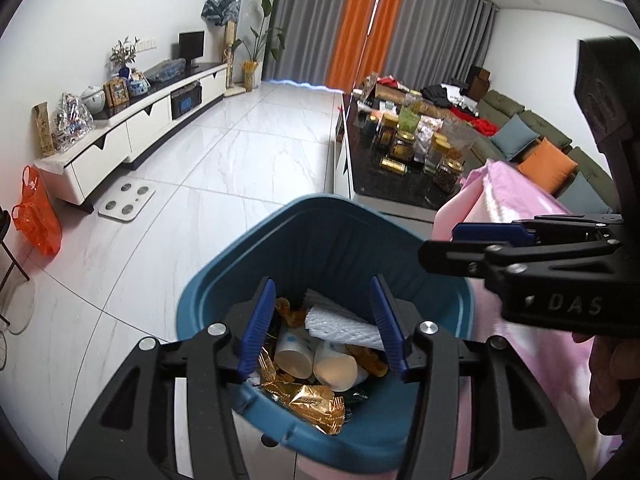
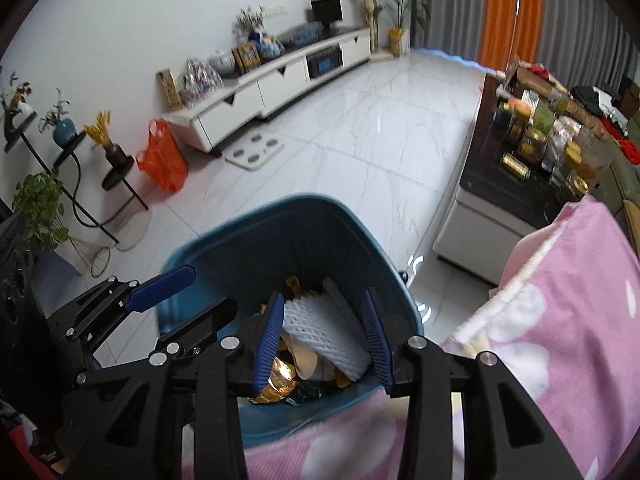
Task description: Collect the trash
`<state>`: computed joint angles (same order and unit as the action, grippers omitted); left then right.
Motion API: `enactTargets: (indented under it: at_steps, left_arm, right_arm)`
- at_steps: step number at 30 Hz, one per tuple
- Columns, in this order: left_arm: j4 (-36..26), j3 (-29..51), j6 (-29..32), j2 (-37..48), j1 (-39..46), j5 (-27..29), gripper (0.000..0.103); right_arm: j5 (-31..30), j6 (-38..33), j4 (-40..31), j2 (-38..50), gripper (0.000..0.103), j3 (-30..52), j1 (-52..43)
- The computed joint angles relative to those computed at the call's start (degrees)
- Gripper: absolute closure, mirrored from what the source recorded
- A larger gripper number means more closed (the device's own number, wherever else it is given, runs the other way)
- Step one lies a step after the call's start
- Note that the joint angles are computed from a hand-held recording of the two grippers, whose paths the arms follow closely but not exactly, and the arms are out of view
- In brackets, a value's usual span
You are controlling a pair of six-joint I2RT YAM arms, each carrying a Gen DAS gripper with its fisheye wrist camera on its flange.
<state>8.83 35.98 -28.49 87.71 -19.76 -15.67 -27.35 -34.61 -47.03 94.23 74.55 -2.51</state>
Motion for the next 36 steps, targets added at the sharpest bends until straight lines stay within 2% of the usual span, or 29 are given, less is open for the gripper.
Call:
enactTargets:
  at_steps: [1, 5, 7, 9, 15, 17, 19, 26, 36]
  left_arm:
    - [-0.71, -0.93, 0.02, -2.31, -0.30, -0.37, 0.053]
    - [-5.08, -4.01, -0.47, -12.81, -2.92, -3.15, 0.039]
    - [-9.22, -3.46, -1.04, -17.92, -6.21, -6.51, 0.033]
    - [-11.94, -3.18, -1.35, -21.31, -8.88, -9.00, 0.025]
    - [-20.29, 1.80, -4.04, -25.82, -21.31, -18.45, 0.010]
    - [-22.47, 4.57, -5.58, -24.83, -25.14, -21.45, 0.006]
    - [-24.64, 7.69, -6.95, -22.98, -29.18, -24.05, 0.006]
    - [-33.09, 19.78, -12.30, -14.38, -42.58, -32.64, 0.006]
    - [-35.06, 29.81, -12.41, -5.64, -51.87, -35.00, 0.006]
  right_arm:
    - [-0.53, -0.50, 0.56, -1.91, 0.058, -1.00, -0.83]
    - [-2.91, -1.99, 0.88, -7.02, 0.050, -2.88, -4.45]
    - [-4.90, -2.53, 0.60, -9.39, 0.042, -3.24, -6.75]
    - [-6.54, -3.03, 1.01, -11.16, 0.030, -3.96, -9.29]
    - [-13.33, -6.46, -1.10, -15.24, 0.014, -3.86, -21.18]
    - [-15.54, -8.28, -1.90, -15.65, 0.011, -3.53, -25.96]
    - [-18.06, -10.39, -3.33, -15.74, 0.007, -3.08, -30.99]
    - [-26.66, -21.66, -11.45, -11.00, 0.007, 0.59, -50.29]
    - [-33.85, -34.19, -19.42, -2.55, 0.007, 7.76, -71.43]
